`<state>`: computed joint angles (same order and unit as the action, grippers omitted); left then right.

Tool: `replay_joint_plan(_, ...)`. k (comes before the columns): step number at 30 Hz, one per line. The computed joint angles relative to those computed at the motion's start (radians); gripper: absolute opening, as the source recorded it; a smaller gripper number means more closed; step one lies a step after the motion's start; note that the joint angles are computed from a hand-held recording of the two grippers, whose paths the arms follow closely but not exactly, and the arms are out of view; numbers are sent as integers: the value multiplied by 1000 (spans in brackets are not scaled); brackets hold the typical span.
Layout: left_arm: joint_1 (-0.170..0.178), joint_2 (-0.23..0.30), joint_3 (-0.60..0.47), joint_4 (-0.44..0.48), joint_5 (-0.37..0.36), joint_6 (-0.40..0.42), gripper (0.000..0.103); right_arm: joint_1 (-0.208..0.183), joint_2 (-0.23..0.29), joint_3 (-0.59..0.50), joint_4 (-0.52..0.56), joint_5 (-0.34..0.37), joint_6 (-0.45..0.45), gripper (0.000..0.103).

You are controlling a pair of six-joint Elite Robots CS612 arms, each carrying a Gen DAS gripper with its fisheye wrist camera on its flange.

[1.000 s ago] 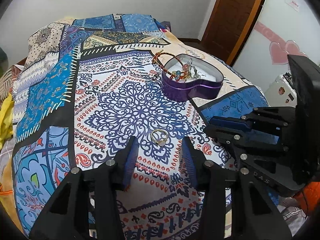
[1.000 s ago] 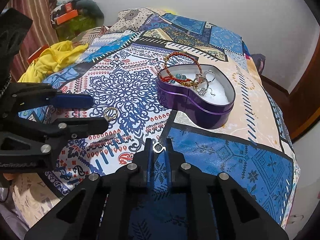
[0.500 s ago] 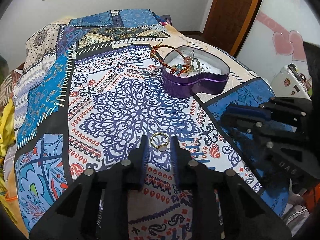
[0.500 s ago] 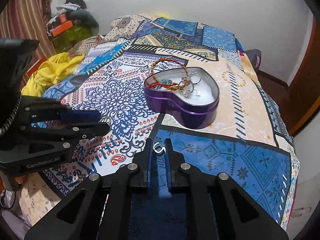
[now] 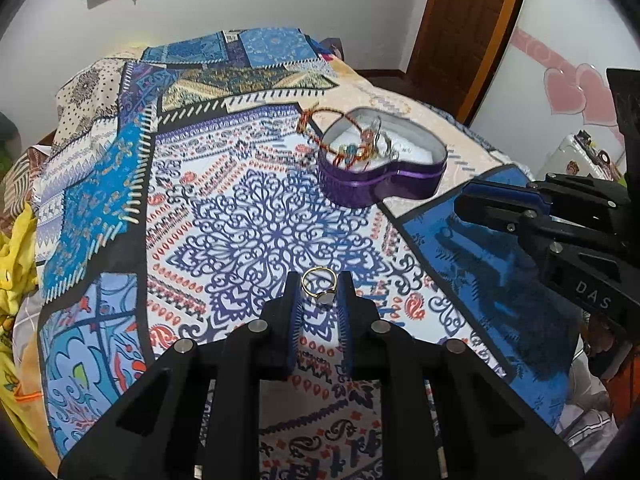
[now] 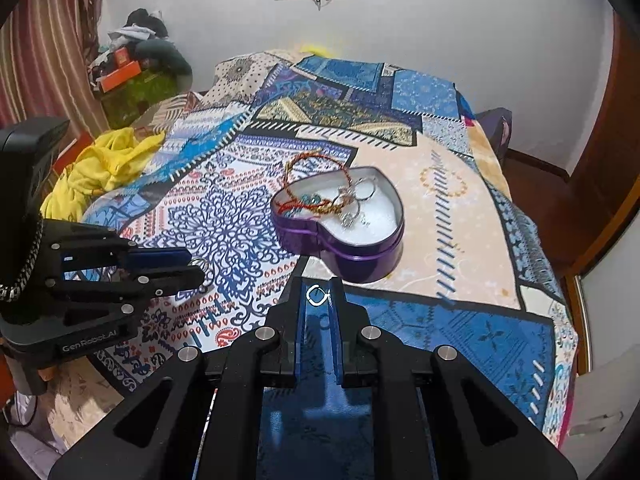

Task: Organize jewelry
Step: 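Grasp the gold ring with the left tool while the right tool grasps a small silver ring, then carry both rings over the heart tin and open both tools to drop them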

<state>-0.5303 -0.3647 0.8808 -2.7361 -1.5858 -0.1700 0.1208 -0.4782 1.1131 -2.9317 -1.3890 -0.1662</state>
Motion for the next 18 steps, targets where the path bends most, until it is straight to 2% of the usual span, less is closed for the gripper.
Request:
replay_joint_plan(10, -6, -22, 14, -89, 31, -11, 17, -8, -12, 10, -82, -5, 29, 10)
replay_joint_plan(18, -7, -5, -43, -114, 31, -8, 17, -16, -4, -16, -112, -17, 70, 10)
